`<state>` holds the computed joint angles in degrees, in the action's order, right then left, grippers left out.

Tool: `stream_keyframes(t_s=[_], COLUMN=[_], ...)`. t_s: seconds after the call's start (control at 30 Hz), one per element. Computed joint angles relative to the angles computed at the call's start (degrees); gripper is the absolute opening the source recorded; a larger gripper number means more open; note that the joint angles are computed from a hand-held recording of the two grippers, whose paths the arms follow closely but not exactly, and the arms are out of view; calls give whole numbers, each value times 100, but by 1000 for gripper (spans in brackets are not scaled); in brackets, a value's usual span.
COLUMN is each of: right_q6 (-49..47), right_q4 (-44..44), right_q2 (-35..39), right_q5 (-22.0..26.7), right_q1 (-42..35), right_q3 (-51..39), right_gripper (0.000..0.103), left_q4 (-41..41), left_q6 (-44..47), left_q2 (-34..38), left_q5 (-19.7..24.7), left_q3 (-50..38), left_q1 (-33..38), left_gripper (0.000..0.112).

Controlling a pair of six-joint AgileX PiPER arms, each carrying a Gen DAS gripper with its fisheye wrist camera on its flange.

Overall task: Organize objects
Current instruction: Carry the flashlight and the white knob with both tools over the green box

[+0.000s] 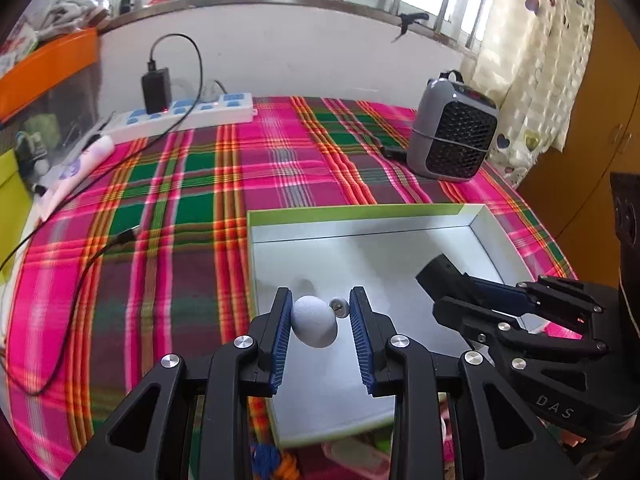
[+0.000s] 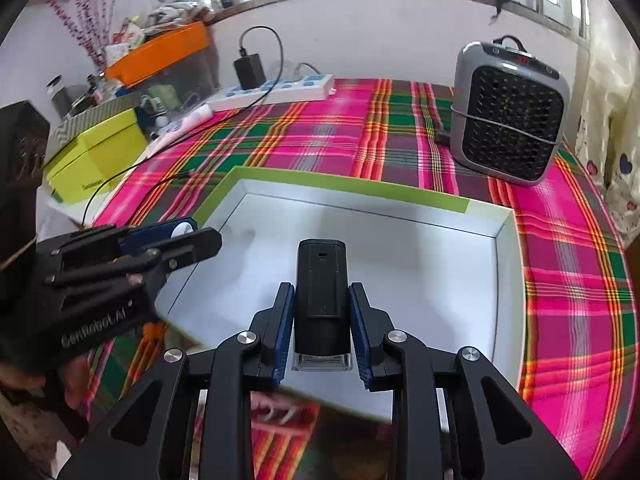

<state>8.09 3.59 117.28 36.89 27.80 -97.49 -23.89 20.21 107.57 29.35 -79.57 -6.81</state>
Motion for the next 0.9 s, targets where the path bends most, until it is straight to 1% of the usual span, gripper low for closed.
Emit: stream_keyframes(t_s=[0.23,0.37,0.5,0.6,0.77,0.9], right_q6=[246,309,461,459,559,541], right_q4=[-97,-77,-254,-267,-397,-382], right_q2=[672,909,1105,1220,1375,1478], right_q5=[594,776,967,1089,1263,1361], right_q1=[-81,-137,-124,-126,-115,-125], right_q3=[-1050,-1402,-1741,-1939,-2191,-2348], right_gripper=[28,28,28,28,28,28], left_q4=[430,654,739,847,1050,1364], left_q6=[-284,-459,-446,-512,-615,-781], left_q2=[624,885,1023,1096,1131,1131], left_q5=[365,529,646,699,668,584], left_q3=[-836,-1194,-1407,-1490,-1526,-1502], left_q1=[-90,-110,-145,-174,-229,-311], left_gripper=[27,27,28,28,28,28])
